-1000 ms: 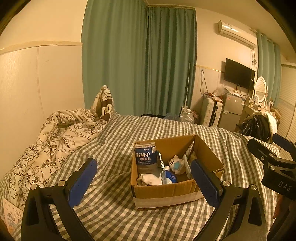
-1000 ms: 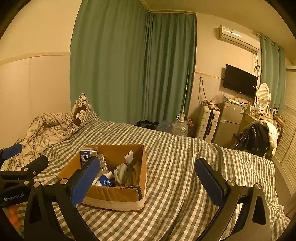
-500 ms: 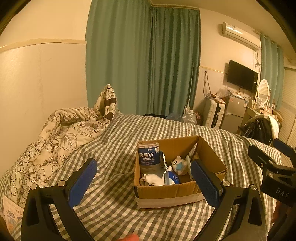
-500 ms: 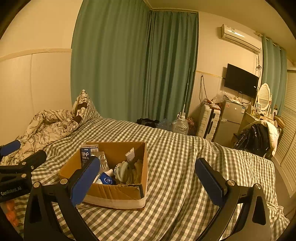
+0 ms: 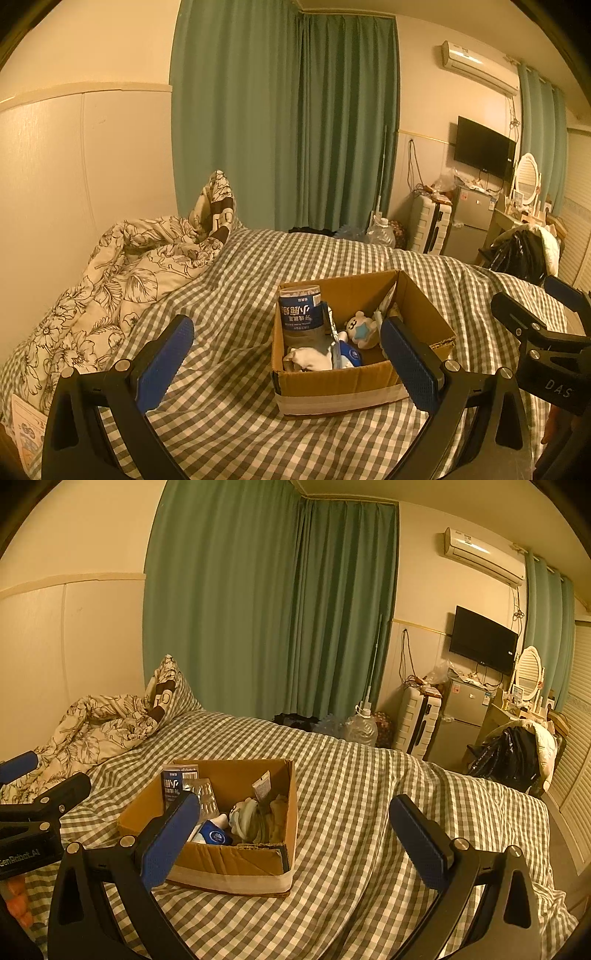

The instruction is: Organize objects

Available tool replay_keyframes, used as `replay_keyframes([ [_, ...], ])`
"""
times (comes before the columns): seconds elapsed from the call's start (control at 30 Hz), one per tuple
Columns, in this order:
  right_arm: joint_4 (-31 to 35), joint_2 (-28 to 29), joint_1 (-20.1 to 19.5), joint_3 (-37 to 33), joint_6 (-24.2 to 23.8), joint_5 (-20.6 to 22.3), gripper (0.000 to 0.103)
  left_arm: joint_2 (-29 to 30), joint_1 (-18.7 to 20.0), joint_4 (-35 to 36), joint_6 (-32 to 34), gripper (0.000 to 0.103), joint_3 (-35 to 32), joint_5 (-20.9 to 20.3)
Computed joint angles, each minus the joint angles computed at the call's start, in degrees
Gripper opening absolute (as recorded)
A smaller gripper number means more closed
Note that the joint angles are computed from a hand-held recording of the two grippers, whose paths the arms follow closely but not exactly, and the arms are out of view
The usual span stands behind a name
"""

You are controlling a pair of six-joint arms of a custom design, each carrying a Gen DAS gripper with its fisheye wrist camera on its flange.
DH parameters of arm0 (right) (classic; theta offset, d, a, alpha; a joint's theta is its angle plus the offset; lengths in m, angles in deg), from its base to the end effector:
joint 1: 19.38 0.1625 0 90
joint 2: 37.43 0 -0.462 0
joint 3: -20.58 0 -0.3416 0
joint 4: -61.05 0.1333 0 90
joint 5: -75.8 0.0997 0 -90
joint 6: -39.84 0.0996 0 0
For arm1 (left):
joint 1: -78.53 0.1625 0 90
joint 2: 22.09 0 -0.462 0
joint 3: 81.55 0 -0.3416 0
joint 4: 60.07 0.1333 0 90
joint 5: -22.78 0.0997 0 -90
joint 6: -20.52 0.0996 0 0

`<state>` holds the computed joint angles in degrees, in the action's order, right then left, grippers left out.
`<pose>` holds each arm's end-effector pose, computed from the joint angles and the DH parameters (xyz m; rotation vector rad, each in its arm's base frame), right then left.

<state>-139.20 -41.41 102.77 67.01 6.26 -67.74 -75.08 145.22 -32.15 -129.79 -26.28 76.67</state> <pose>0.4736 -0.6536 0.0340 0.4881 -1.9375 1.2596 -0.0765 -0.6627 0.3912 0.6108 2.1467 -1.2197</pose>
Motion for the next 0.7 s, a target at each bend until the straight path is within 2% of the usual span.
replay_keyframes([
  [0.7,0.89,0.33,-0.08,-0.30,0.37,-0.21,0.103,0.00,0.12,0.17,0.53,0.103,0.06,-0.18],
])
